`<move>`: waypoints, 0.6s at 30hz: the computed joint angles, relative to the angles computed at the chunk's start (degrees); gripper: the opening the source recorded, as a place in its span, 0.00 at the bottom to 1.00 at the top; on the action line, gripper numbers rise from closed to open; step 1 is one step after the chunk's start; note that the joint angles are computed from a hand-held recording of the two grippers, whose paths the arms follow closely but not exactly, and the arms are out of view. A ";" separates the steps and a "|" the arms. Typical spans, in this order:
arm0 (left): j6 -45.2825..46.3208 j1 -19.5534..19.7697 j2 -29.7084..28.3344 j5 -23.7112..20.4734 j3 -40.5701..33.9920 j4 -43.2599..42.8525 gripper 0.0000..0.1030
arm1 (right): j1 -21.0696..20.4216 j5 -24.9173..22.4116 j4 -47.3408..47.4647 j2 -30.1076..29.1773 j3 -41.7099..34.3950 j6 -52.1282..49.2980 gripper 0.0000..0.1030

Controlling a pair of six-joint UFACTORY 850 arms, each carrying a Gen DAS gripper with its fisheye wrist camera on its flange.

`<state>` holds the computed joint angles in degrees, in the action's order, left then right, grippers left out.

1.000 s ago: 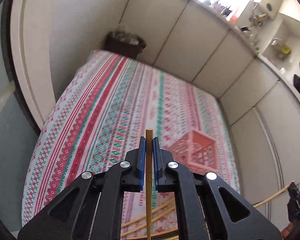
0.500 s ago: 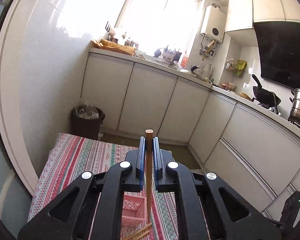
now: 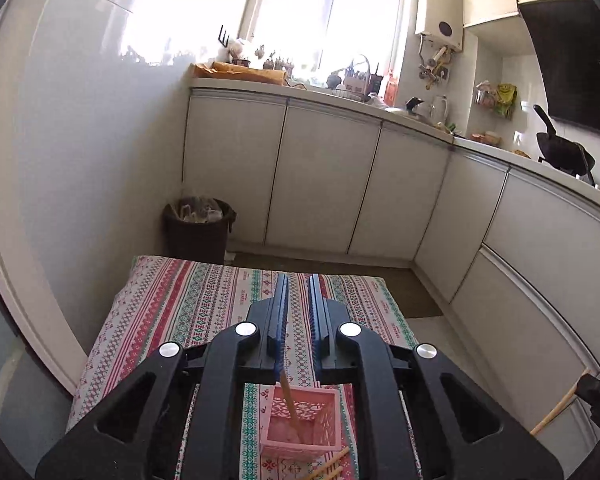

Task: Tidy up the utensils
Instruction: 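Lower both chopsticks into the pink basket and open both grippers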

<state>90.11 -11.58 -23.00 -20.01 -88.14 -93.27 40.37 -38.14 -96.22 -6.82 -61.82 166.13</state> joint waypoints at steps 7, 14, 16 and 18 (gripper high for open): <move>-8.08 5.59 7.78 -6.97 6.77 -1.23 0.18 | -2.63 0.75 -3.58 -5.13 -11.78 -6.50 0.08; -6.83 8.84 10.30 -9.76 9.28 -4.79 0.20 | -3.74 1.09 0.76 -16.65 -27.96 -21.94 0.08; -7.36 9.26 10.14 -9.70 9.30 -4.13 0.20 | -3.65 0.39 3.04 -20.27 -32.07 -27.27 0.08; -9.19 9.83 9.60 -10.03 8.87 -2.59 0.20 | -3.84 1.37 4.92 -23.46 -35.26 -31.17 0.08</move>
<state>80.93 -1.76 -13.40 -30.05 -79.27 -95.86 36.54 -36.77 -91.30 -30.28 -97.08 134.96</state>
